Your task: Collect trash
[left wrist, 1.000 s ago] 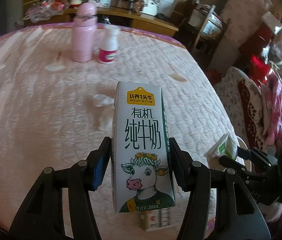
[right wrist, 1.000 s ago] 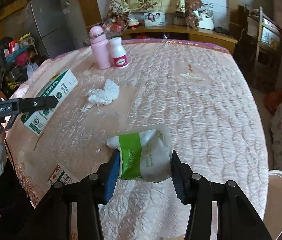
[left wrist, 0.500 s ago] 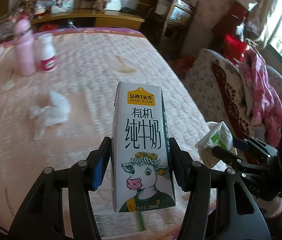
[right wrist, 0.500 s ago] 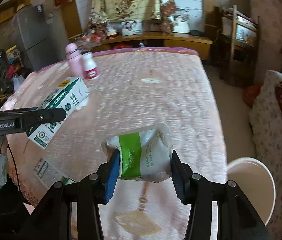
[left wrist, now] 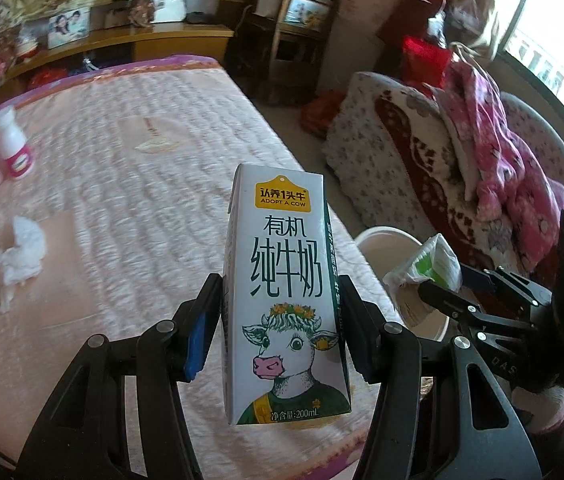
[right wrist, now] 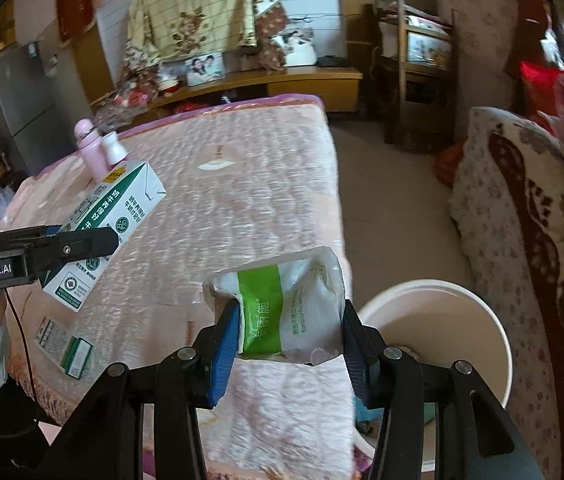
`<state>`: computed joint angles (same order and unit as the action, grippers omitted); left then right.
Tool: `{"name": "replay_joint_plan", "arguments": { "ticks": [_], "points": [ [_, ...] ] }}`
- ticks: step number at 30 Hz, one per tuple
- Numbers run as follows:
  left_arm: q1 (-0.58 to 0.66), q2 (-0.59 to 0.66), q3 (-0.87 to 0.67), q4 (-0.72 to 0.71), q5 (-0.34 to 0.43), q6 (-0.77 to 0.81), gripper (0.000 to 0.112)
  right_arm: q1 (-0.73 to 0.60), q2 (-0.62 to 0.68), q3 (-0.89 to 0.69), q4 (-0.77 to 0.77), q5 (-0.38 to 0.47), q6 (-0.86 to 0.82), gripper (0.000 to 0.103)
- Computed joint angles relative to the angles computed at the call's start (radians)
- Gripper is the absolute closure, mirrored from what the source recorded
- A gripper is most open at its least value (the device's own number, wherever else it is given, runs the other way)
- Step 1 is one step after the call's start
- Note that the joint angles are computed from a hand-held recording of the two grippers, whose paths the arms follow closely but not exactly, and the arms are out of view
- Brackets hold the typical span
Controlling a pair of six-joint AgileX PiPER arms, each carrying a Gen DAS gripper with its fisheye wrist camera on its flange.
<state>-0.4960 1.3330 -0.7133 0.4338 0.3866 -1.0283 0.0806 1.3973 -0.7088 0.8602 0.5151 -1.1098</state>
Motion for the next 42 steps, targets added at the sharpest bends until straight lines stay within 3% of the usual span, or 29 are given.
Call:
{"name": "replay_joint_plan", "arguments": {
  "ticks": [6,22,42],
  "points": [
    [-0.070,0.105,-0.086,0.056,0.008,-0.066,0.057,-0.101,0.010,0.003,0.028,0.030,-0.065,0.057],
    [-0.180,0.347,-0.306,0.062,0.029,-0.063,0.057,-0.318,0.070,0.004,0.046,0.060,-0.179,0.056],
    [-0.183,0.539,-0.476,-0.186,-0.022,0.175,0.057,-0.409,0.197,-0.026,0.069,0.027,-0.249,0.056]
  ]
}}
